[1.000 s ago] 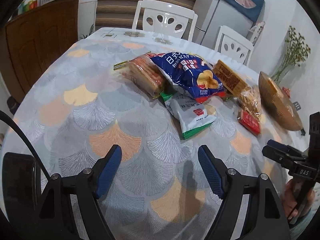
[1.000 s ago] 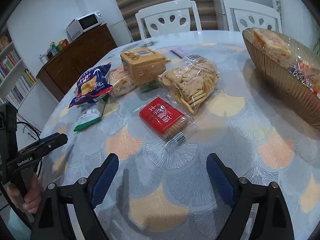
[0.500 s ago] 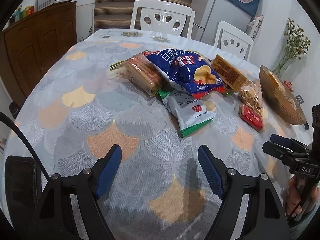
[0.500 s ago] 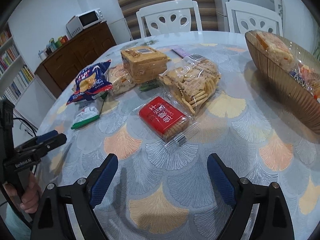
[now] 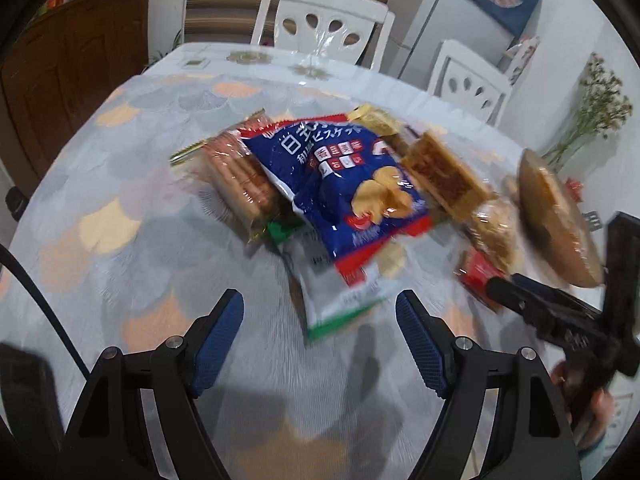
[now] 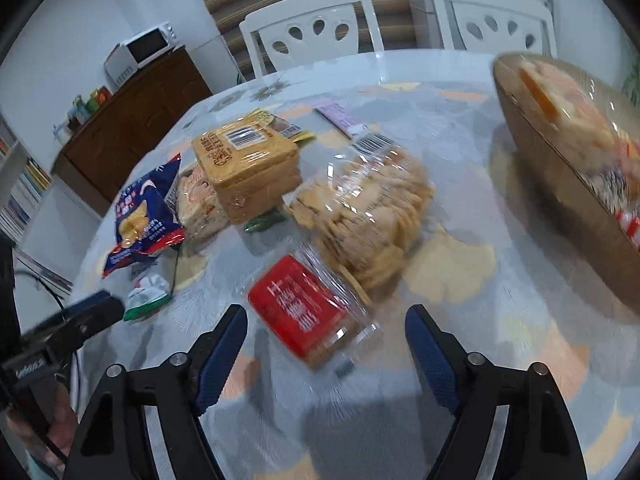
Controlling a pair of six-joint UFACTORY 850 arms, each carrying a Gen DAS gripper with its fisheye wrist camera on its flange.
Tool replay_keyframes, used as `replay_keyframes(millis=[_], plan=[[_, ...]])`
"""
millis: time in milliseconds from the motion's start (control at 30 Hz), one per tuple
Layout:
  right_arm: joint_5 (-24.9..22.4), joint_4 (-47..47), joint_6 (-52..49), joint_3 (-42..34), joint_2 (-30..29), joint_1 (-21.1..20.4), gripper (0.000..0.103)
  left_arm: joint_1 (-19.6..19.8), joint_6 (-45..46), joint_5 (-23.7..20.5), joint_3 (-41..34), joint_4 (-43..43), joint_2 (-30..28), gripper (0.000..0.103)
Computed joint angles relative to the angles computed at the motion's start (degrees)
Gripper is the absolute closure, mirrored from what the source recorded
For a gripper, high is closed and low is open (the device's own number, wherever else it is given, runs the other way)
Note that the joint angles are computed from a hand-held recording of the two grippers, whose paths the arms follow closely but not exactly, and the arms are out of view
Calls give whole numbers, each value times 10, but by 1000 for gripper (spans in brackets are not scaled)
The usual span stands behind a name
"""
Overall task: Organize snacks
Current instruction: 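Grasp the white-green pack with the left tool while the right tool grasps the red biscuit pack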
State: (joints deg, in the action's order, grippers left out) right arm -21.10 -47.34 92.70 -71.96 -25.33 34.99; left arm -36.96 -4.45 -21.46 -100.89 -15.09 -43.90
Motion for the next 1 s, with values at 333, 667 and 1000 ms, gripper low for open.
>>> replay_keyframes(millis=[333, 667, 1000], plan=[[-26, 10, -67, -25, -19, 43, 51, -18, -166, 1, -60, 168, -45, 26], [54, 28, -31, -19, -19, 13, 51, -14, -82, 25, -19, 96, -20, 57], [-49, 11, -34, -64, -48, 49, 69, -18, 96, 54, 103, -60, 59, 57]])
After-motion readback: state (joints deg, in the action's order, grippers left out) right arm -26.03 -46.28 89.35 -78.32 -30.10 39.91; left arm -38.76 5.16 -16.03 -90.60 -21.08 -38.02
